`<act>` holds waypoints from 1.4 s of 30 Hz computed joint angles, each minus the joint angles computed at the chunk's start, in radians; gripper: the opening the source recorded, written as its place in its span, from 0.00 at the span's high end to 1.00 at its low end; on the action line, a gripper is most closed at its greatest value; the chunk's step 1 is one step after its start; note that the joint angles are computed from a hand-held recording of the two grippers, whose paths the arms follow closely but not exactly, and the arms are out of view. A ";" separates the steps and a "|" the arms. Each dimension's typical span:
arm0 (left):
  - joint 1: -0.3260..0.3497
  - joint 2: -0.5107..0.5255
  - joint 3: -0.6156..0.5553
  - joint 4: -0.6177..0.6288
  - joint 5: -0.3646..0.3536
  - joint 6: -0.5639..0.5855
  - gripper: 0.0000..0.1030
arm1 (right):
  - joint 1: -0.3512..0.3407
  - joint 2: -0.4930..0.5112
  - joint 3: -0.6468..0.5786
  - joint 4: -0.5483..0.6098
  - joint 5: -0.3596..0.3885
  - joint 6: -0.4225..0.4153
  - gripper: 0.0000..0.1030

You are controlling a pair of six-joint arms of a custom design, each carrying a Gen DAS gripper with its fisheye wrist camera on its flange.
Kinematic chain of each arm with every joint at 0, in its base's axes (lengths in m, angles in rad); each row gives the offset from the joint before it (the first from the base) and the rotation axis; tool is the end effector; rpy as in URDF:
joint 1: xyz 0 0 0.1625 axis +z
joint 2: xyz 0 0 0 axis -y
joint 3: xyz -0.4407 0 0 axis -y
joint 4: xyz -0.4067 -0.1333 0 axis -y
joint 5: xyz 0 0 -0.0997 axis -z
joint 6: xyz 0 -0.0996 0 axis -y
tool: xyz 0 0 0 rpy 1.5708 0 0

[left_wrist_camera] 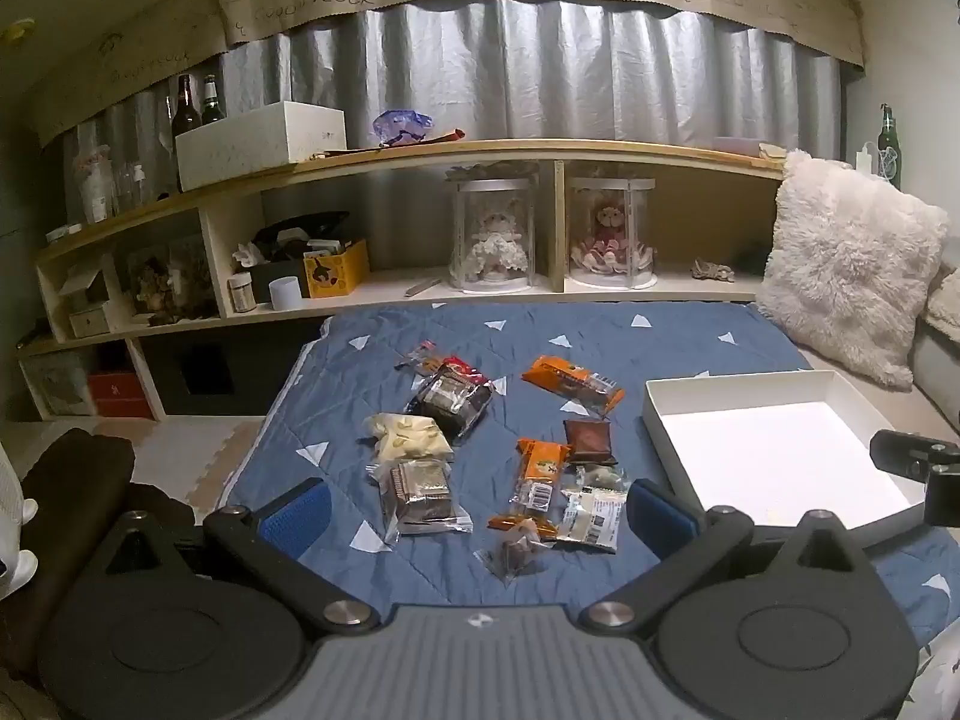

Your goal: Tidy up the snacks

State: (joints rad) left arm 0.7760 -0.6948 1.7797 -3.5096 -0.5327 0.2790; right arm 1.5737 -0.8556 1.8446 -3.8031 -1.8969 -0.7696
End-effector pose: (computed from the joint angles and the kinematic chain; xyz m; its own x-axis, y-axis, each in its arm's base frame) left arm -0.2977 -0.5991 0.1269 -0.6584 0.0379 -0.7517 0.6764 0.4679 -0.5688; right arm 0.1032 -0.6336 0.2195 -0.6803 -0.0080 0.7329 -0.6605 0.4402 -0.6083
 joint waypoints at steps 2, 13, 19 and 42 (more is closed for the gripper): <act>0.000 0.001 -0.001 0.002 0.002 0.000 0.00 | 0.001 0.000 0.000 0.000 -0.003 -0.003 0.01; 0.004 0.011 -0.014 0.020 0.001 -0.015 0.00 | 0.004 -0.002 0.000 0.007 -0.008 0.001 0.00; 0.007 0.002 -0.003 0.023 -0.008 -0.025 0.00 | 0.007 -0.004 0.001 0.009 -0.012 0.000 0.01; 0.008 -0.002 -0.001 0.031 -0.012 -0.030 0.00 | 0.005 -0.002 -0.005 0.021 -0.020 -0.005 0.00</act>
